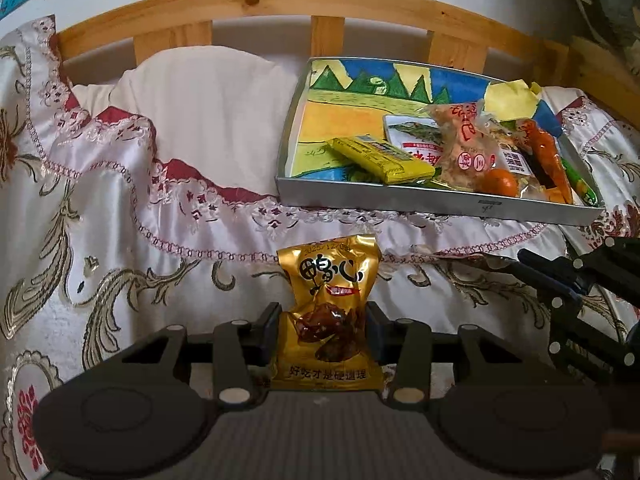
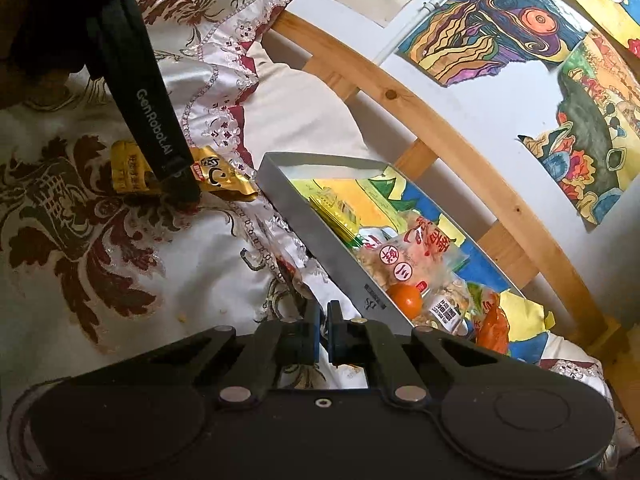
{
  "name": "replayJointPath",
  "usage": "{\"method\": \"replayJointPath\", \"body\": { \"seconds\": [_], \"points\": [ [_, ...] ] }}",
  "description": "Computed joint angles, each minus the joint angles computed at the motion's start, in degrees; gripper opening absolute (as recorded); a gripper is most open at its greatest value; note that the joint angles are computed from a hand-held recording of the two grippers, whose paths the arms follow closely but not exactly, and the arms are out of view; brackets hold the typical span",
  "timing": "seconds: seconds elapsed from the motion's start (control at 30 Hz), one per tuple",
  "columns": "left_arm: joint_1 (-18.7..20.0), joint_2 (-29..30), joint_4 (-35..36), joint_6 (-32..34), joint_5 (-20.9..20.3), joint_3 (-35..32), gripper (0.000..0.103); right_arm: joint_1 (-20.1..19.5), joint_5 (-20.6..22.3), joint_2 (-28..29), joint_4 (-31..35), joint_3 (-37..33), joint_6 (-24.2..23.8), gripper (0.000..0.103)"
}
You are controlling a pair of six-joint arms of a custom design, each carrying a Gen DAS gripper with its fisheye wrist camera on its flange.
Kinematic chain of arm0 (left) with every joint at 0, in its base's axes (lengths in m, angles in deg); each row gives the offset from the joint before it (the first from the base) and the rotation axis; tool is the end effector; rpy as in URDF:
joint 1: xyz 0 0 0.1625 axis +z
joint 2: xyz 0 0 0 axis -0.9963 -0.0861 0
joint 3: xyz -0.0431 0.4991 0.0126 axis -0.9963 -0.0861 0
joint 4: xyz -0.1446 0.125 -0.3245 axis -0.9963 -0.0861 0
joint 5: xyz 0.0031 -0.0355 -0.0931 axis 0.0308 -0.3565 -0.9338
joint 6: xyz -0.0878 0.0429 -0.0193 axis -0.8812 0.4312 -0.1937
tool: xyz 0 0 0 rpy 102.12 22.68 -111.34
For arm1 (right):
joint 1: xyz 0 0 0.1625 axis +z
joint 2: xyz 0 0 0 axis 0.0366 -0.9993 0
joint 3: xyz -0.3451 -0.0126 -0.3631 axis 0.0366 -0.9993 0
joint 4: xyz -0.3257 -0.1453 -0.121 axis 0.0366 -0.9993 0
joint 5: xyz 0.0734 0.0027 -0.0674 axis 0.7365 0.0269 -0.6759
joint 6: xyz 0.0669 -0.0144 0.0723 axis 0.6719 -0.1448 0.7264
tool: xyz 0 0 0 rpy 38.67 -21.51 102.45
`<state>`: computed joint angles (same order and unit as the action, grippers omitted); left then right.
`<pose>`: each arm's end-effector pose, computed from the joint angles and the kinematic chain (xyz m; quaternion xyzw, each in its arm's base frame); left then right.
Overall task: Organize snacks
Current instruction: 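Carry the gold bag and sausage stick into the tray with both tools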
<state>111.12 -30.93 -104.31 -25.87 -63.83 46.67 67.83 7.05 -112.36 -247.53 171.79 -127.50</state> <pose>-0.3888 -0.4334 -0.0042 0.0737 0.8562 -0.3685 0.3546 0.0130 -0.4364 0.2903 0.6537 -0.6135 0.3102 0.3163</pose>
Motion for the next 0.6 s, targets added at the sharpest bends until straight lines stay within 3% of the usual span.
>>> {"method": "replayJointPath", "body": {
  "seconds": [0.6],
  "points": [
    [-1.53,-0.05,-5.51,-2.50,2.58,1.22,0.048,-1.36,5.63,0.47,-5.90,2.03,-0.88,0.000]
  ]
}}
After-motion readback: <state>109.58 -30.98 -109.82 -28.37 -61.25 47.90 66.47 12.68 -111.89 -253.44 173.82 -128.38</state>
